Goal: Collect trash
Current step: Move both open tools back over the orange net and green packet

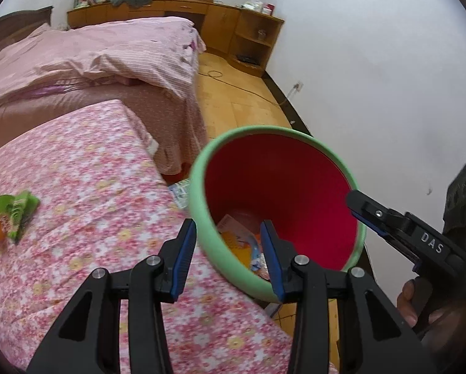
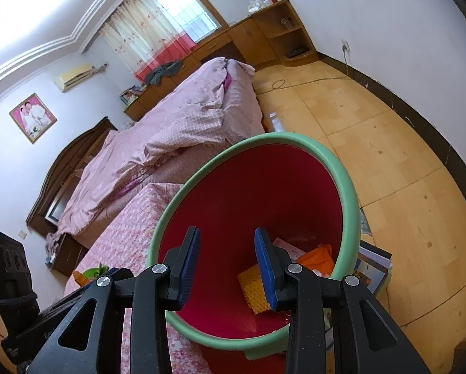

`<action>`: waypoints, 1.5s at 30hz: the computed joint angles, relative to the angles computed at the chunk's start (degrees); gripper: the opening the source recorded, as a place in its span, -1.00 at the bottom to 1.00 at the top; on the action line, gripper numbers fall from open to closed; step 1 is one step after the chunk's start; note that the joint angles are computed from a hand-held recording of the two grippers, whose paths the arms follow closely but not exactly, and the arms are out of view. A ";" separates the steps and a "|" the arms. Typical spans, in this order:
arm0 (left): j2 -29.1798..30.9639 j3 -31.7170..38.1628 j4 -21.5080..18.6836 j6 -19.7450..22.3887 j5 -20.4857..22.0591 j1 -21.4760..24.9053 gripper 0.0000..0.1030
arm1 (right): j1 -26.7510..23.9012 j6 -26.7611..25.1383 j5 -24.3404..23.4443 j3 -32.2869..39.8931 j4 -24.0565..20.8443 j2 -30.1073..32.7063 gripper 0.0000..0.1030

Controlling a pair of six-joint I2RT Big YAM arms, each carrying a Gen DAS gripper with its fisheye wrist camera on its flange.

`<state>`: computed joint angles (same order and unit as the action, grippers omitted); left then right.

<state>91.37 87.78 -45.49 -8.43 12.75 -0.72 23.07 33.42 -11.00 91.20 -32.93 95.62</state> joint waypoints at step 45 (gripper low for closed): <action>0.80 -5.02 7.64 -7.47 -9.08 21.57 -0.60 | 4.86 0.11 3.48 0.55 -4.28 -0.67 -0.27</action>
<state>92.18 82.75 -37.85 -15.90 3.66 20.85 27.93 33.53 -7.52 91.75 -37.21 94.95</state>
